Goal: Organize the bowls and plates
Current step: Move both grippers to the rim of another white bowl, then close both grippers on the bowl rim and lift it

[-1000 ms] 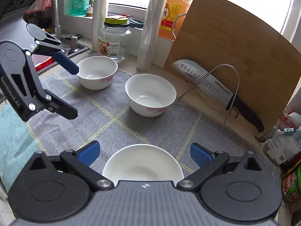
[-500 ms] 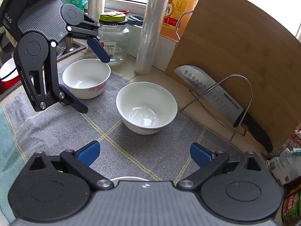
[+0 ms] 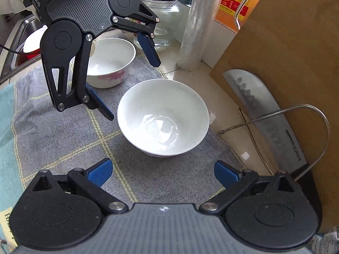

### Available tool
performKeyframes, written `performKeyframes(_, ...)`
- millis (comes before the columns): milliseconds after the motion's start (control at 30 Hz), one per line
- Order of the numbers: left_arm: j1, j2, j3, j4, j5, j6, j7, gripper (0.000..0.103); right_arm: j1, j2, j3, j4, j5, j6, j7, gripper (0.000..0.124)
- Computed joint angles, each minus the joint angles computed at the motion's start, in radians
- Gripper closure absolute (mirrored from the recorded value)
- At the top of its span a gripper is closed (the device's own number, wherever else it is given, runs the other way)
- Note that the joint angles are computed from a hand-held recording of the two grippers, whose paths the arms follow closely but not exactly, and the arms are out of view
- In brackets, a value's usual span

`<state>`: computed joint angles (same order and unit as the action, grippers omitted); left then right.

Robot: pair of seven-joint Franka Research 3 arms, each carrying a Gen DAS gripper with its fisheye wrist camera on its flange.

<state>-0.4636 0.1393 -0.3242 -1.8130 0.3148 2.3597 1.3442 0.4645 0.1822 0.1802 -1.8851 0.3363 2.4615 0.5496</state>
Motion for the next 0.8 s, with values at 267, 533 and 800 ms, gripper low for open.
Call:
performKeyframes(267,0.012,0.041,0.002,0.023,-0.034,0.000,0.065,0.009,0.001,0.097,0.002,0.096,-0.049,-0.057,-0.053,0.021)
performKeyframes(533,0.016,0.054,0.000,0.029,-0.049,0.019,0.130,0.015,-0.004,0.138,0.010,0.141,-0.023,-0.067,-0.116,0.029)
performKeyframes(800,0.023,0.041,-0.005,0.002,-0.076,0.069,0.190,0.015,-0.026,0.134,0.028,0.137,0.060,-0.065,-0.216,0.036)
